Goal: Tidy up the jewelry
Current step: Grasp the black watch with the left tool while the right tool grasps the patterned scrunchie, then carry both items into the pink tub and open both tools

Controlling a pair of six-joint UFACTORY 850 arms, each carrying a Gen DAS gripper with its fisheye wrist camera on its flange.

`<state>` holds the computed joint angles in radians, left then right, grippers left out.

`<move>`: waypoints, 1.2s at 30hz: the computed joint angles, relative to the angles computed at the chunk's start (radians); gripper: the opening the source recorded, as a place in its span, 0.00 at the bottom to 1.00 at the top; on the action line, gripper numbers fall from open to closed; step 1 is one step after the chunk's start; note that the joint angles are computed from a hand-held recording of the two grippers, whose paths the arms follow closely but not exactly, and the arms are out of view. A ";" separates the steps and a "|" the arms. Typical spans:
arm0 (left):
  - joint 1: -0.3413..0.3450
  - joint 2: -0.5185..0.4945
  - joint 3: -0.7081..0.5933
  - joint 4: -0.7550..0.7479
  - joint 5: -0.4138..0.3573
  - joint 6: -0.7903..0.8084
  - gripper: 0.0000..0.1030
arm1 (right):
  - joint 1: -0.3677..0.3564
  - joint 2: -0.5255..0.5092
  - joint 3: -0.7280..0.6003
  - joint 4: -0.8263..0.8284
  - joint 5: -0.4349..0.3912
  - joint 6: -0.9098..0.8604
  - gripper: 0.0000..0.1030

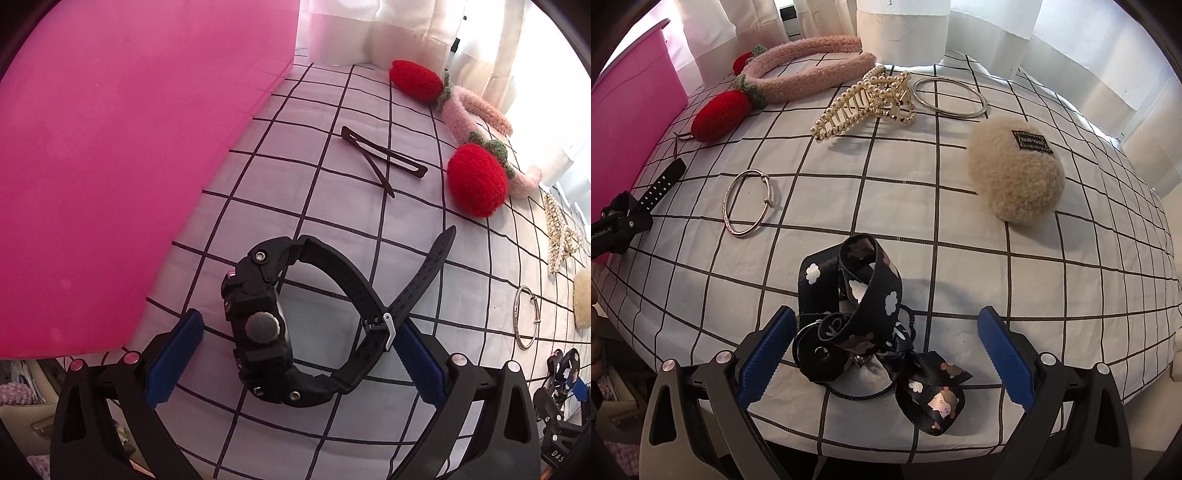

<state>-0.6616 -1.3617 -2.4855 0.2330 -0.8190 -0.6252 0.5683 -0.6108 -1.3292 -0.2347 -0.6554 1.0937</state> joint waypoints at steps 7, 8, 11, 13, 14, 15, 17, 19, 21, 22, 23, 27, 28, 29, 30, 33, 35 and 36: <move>-0.018 0.060 0.096 0.006 0.052 0.036 0.71 | 0.012 0.031 0.017 0.003 -0.012 0.008 0.68; -0.021 0.058 0.090 0.011 0.047 0.036 0.71 | 0.016 0.033 0.015 -0.008 -0.012 0.010 0.53; -0.020 0.067 0.104 -0.002 0.056 0.033 0.69 | 0.017 0.036 0.015 -0.006 -0.010 0.006 0.51; -0.019 0.078 0.124 -0.008 0.065 0.045 0.65 | 0.015 0.050 0.032 -0.007 0.012 0.021 0.44; -0.019 0.080 0.126 -0.011 0.064 0.049 0.65 | 0.014 0.060 0.043 -0.002 0.031 0.022 0.39; -0.019 0.086 0.136 -0.013 0.069 0.050 0.65 | 0.014 0.064 0.044 -0.011 0.034 0.033 0.35; -0.017 0.115 0.187 -0.025 0.101 0.050 0.64 | 0.019 0.073 0.045 -0.050 0.034 0.067 0.22; -0.020 0.142 0.231 -0.018 0.124 0.049 0.64 | 0.014 0.078 0.043 -0.041 0.045 0.062 0.15; -0.028 0.173 0.280 -0.005 0.148 0.046 0.64 | 0.009 0.082 0.055 -0.012 0.064 0.046 0.15; -0.031 0.180 0.288 -0.001 0.154 0.044 0.64 | 0.011 0.085 0.060 -0.017 0.070 0.054 0.15; -0.033 0.187 0.296 0.005 0.158 0.040 0.64 | 0.011 0.090 0.067 -0.017 0.079 0.064 0.15; -0.040 0.225 0.338 0.021 0.189 0.029 0.64 | 0.010 0.112 0.081 -0.053 0.104 0.113 0.15; -0.041 0.234 0.347 0.023 0.196 0.029 0.64 | 0.010 0.118 0.083 -0.066 0.106 0.122 0.15; -0.041 0.243 0.354 0.023 0.204 0.029 0.64 | 0.010 0.123 0.083 -0.081 0.105 0.135 0.15; -0.043 0.257 0.370 0.024 0.215 0.025 0.64 | 0.010 0.127 0.081 -0.088 0.105 0.139 0.15; -0.045 0.302 0.410 0.029 0.249 0.025 0.64 | 0.011 0.143 0.068 -0.125 0.097 0.158 0.15; -0.050 0.331 0.429 0.048 0.273 0.011 0.64 | 0.011 0.153 0.052 -0.158 0.092 0.171 0.15; -0.051 0.341 0.432 0.054 0.283 0.008 0.64 | 0.012 0.157 0.040 -0.174 0.089 0.176 0.15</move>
